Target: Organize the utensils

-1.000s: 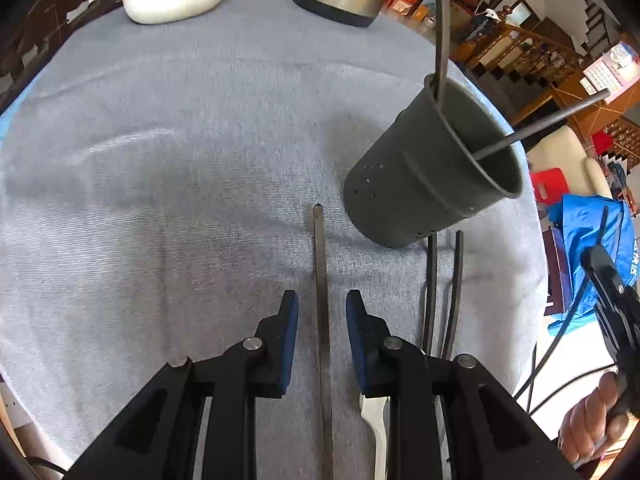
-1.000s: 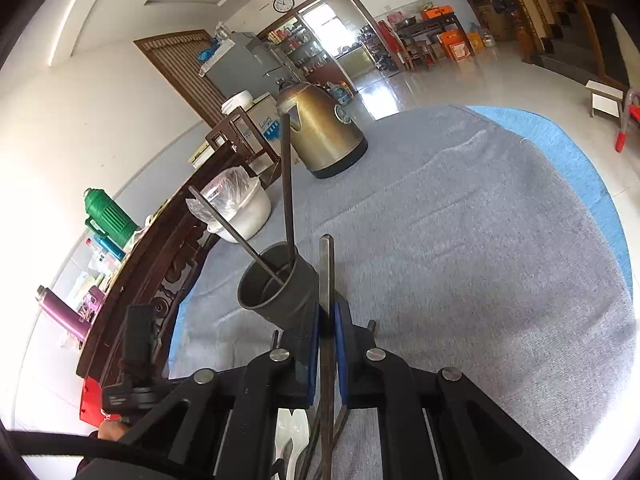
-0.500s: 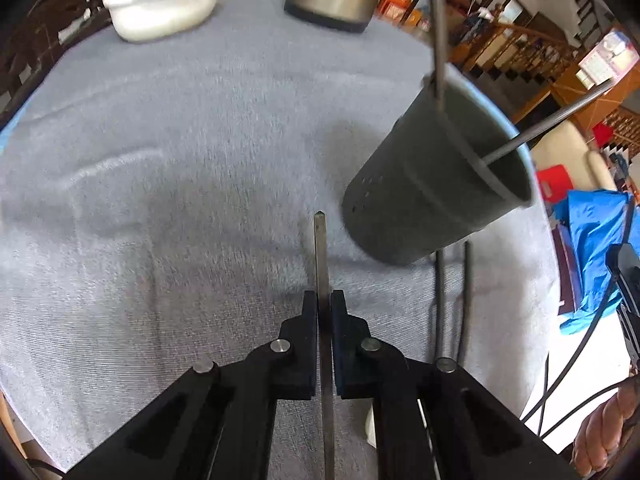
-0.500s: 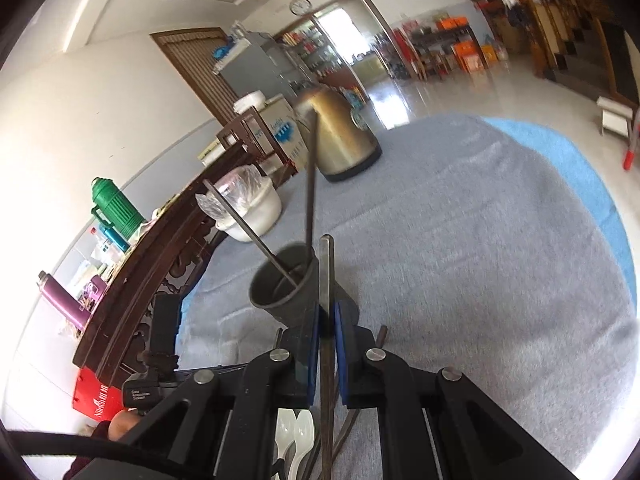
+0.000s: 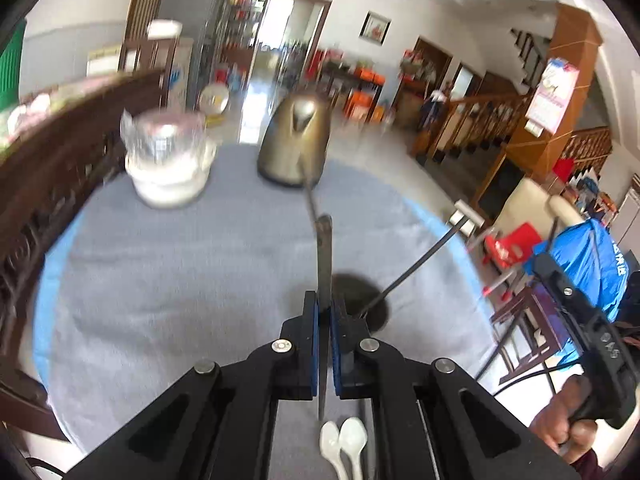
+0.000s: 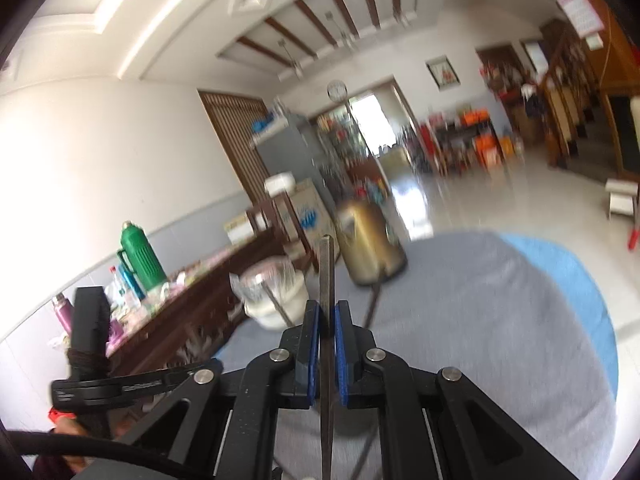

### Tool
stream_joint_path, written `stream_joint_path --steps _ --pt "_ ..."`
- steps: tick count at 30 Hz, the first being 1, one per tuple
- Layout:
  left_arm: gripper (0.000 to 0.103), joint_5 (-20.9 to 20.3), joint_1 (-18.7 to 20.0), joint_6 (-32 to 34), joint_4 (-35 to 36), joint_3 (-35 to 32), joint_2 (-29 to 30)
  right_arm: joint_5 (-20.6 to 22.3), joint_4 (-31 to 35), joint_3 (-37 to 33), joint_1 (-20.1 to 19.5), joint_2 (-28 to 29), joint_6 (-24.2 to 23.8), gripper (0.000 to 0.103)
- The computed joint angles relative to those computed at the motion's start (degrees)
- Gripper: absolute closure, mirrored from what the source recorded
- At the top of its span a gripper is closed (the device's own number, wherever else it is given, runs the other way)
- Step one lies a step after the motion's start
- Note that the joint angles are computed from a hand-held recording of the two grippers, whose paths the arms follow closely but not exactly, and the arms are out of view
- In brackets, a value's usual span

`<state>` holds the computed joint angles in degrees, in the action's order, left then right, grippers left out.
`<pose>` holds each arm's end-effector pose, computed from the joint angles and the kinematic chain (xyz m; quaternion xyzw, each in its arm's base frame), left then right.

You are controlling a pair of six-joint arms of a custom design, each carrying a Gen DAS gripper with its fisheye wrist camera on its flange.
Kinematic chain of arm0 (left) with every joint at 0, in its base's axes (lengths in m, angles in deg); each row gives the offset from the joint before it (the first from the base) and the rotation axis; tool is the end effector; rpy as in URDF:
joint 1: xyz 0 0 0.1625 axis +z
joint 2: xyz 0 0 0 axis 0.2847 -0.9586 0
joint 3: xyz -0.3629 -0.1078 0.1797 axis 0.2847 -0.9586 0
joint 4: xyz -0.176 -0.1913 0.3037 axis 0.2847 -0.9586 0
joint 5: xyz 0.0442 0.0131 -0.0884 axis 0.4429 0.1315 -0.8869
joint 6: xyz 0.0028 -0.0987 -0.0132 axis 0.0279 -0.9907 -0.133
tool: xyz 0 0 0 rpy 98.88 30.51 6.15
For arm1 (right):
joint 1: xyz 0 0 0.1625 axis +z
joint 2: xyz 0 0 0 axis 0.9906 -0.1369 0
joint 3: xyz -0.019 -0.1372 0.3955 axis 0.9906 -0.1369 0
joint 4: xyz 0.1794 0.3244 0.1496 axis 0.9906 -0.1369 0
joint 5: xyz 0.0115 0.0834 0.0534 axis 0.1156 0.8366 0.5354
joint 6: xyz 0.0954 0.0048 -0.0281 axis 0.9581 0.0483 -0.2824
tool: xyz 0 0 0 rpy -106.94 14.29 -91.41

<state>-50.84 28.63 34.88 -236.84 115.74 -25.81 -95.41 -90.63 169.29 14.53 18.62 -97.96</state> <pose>-0.3269 -0.6350 0.2665 0.0492 0.8613 -0.4377 0.2532 0.2397 -0.6944 0.3124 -0.3100 0.8446 -0.4351 0.0351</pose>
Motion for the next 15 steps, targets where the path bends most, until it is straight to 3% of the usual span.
stream_joint_path --steps 8,15 --pt "0.098 0.58 -2.31 12.72 -7.59 -4.45 1.17 2.80 -12.27 -2.82 1.86 3.27 2.72 0.095" --pt "0.097 1.96 -2.97 20.50 -10.49 -11.08 4.26 -0.22 -18.41 -9.24 4.17 8.82 5.58 0.095"
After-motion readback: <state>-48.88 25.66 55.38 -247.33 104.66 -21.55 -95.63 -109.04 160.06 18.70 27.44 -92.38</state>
